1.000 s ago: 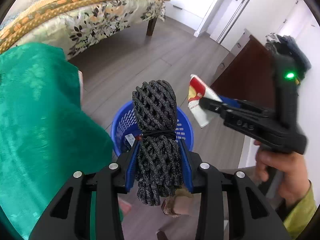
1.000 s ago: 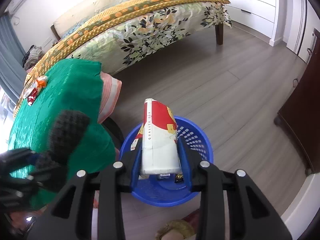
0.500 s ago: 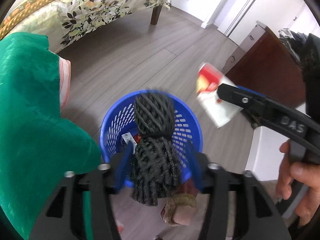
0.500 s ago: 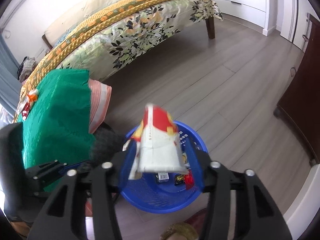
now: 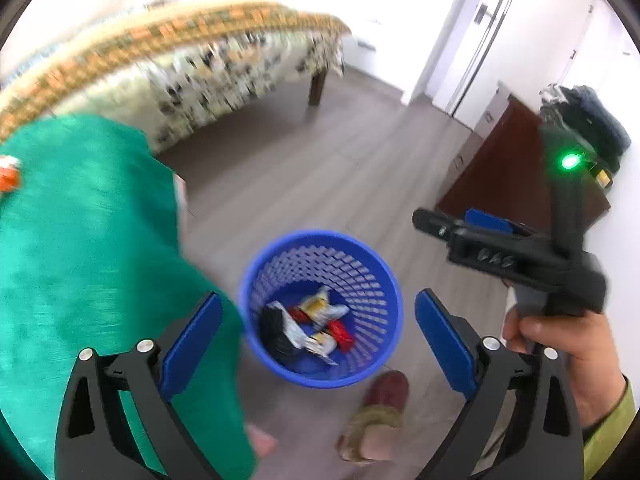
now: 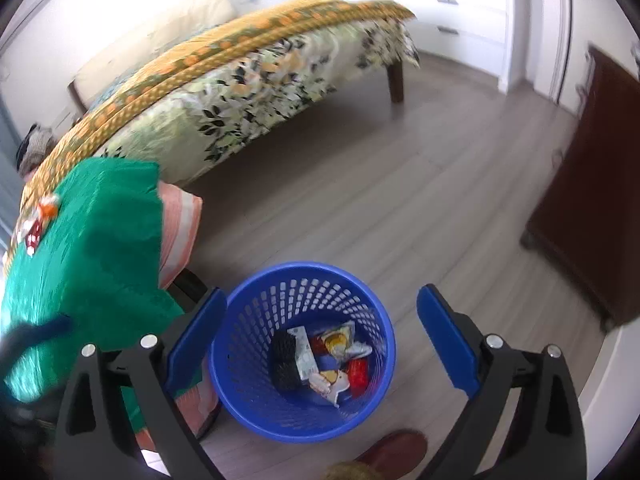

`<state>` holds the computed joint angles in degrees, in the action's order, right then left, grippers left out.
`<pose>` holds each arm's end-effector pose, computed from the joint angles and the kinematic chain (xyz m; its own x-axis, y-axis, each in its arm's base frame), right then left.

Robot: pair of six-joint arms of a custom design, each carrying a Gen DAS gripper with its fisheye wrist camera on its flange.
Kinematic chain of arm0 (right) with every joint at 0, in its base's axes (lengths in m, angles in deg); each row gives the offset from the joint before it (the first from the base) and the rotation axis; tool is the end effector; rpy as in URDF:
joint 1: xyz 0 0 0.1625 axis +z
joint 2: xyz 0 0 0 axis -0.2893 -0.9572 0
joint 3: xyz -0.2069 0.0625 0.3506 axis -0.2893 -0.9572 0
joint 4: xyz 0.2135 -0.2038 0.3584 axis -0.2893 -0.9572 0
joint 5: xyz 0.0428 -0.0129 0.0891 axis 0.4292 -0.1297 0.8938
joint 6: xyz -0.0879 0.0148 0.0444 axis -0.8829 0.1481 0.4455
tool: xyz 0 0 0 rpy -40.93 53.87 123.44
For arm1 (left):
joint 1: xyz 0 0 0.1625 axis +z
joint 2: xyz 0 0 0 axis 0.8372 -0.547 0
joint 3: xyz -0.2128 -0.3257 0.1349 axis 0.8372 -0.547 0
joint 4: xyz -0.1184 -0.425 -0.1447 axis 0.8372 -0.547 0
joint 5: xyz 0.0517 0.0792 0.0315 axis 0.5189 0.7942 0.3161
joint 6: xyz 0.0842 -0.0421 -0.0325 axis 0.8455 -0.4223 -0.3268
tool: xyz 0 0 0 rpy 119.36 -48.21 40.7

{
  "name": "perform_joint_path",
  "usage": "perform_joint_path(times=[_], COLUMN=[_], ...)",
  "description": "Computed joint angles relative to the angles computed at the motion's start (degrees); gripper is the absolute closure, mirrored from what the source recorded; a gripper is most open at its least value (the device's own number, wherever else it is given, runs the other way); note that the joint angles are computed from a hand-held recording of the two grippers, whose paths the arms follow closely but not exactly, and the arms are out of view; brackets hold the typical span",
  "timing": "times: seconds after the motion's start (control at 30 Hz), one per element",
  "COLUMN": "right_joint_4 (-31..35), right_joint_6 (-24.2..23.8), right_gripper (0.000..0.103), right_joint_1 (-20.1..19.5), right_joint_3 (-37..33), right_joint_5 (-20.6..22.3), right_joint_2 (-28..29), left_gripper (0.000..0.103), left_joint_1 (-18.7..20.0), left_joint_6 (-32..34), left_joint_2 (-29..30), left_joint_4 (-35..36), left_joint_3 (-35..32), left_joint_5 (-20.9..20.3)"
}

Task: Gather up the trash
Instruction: 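Move both tools back over the table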

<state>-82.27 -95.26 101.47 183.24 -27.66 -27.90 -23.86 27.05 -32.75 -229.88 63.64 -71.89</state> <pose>0.0455 -0.5587 0.3591 -0.8340 -0.0373 0.5505 -0.3591 0.7942 -0.4902 -0.4318 -0.5126 0.0691 -0.7976 0.2897 -0.5290 0.5045 0.8012 -0.3218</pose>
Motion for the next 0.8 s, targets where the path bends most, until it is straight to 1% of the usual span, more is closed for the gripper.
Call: perform_joint_path(times=[0.07, 0.13, 0.23, 0.33, 0.4, 0.47, 0.53, 0.57, 0.6, 0.67, 0.73, 0.8], right_joint_4=[-2.77, -5.71, -10.02, -11.39, -10.51, -7.96, -4.99, -3.82, -1.98, -0.24, 1.24, 2.23], right_joint_6=[-2.84, -5.91, -11.04, -13.25, -12.96, -11.94, -10.64, -10.13, -9.39, -8.36, -7.34, -7.07], right_gripper=[0.009, 0.009, 0.007, 0.007, 0.006, 0.006, 0.006, 0.006, 0.006, 0.006, 0.006, 0.006], right_joint_1=[1.43, 2.91, 5.57, 8.54, 10.66, 13.3, 16.29, 17.45, 19.26, 21.39, 23.58, 25.28], right_joint_3=[1.21, 2.6, 5.07, 6.74, 7.51, 8.12, 7.81, 7.56, 6.78, 5.4, 3.58, 1.87], right_joint_5=[-0.47, -0.35, 0.68, 1.42, 2.16, 3.45, 4.33, 4.6, 4.85, 4.61, 4.32, 3.07], right_joint_2=[0.31, 0.57, 1.14, 2.18, 2.88, 3.65, 5.44, 6.2, 7.84, 10.47, 13.7, 16.72], left_gripper=[0.005, 0.005, 0.005, 0.005, 0.005, 0.005, 0.005, 0.005, 0.005, 0.005, 0.005, 0.005], left_joint_1=[-1.32, -2.03, -2.83, -3.24, -3.21, -3.0, -2.32, -2.01, -1.42, -0.45, 0.18, 0.83], left_joint_6=[-1.17, -2.93, -9.39, -18.58, -25.75, -32.02, -38.1, -40.25, -41.91, -45.81, -48.07, -48.27], left_joint_2=[-3.71, -7.02, -13.92, -21.71, -27.12, -32.11, -36.27, -37.65, -39.22, -40.95, -42.86, -44.1], left_joint_4=[1.34, 3.7, 11.73, 22.41, 31.0, 38.52, 46.18, 48.91, 51.58, 58.32, 62.71, 63.47], left_joint_3=[2.86, 5.14, 9.43, 13.64, 15.91, 17.74, 18.52, 18.66, 18.81, 18.25, 18.57, 19.03], left_joint_5=[3.5, 5.87, 10.42, 13.85, 15.59, 16.9, 17.78, 18.13, 18.55, 19.42, 19.39, 19.12])
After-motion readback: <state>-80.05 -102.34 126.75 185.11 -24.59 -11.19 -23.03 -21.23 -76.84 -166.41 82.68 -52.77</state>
